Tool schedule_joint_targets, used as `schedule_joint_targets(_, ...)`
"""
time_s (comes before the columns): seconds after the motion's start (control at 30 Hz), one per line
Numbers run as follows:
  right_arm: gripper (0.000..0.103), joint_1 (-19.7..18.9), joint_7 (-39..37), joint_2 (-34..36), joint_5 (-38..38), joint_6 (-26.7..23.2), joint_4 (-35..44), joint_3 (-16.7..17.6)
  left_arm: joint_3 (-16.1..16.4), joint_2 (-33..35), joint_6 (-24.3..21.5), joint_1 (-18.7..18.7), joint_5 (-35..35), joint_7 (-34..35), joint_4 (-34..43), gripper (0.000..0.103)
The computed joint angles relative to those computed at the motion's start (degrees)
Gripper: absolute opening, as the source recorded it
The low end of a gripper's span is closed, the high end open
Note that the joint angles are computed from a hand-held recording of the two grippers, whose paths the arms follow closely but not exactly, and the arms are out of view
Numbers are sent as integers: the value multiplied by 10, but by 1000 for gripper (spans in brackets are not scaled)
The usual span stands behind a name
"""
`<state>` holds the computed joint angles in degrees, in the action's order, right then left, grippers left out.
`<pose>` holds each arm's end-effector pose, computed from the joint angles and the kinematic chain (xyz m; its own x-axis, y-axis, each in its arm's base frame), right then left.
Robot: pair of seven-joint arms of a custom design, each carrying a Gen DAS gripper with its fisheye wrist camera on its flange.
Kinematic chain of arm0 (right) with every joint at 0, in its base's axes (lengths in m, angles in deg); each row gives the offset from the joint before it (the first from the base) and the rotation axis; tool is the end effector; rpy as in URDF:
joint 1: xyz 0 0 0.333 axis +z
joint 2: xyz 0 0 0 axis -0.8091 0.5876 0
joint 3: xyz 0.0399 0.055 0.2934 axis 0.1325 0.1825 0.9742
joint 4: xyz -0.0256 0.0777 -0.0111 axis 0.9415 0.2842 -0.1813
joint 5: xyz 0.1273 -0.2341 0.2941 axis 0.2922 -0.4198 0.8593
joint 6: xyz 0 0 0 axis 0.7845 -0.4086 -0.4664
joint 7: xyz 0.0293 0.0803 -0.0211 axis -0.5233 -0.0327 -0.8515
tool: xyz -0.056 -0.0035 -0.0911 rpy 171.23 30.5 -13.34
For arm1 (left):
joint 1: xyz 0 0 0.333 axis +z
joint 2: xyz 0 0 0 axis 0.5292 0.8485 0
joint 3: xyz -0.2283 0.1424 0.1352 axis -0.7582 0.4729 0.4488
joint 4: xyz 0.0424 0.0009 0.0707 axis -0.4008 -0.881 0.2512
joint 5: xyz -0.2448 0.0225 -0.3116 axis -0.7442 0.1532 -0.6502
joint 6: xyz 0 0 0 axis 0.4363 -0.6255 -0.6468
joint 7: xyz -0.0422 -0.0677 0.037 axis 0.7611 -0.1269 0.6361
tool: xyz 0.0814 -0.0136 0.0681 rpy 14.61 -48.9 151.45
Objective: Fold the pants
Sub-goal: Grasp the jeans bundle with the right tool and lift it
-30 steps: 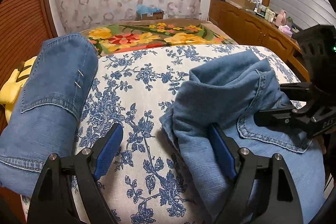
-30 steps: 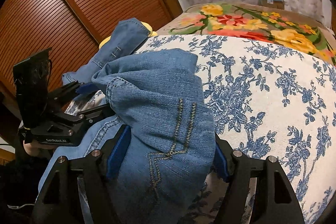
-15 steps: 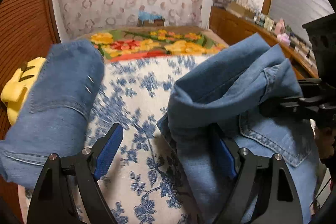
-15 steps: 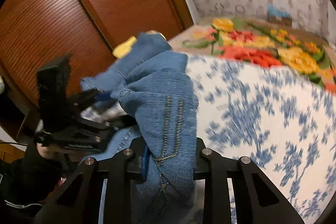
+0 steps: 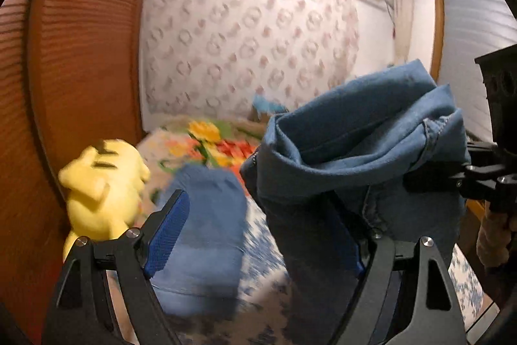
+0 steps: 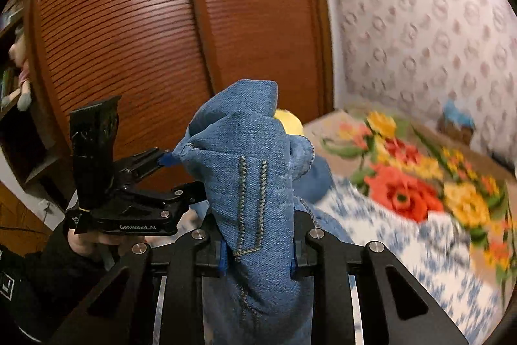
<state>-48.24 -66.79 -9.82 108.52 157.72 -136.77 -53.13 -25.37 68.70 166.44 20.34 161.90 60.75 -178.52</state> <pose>0.6187 0.0931 0.5785 0.8387 -0.5402 -0.0694 -0.3120 -0.3720 -0.8742 0.5579 -0.2670 0.4972 -0.0084 -0.9915 0.1297 -0.4248 -0.1139 -0.8981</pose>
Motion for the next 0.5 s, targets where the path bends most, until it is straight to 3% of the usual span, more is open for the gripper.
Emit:
schedule_joint_targets(0.23,27,21,24,47,9,-29,87,26,3,-81,-38,36,39,-22,-44,84)
schedule_joint_targets(0.4,27,20,36,136,53,-60,192,57,1,-112,-56,73,51,-27,-58,84)
schedule_joint_targets(0.5,27,18,80,219,63,-40,270,76,6,-99,-48,92,30,8,-49,84)
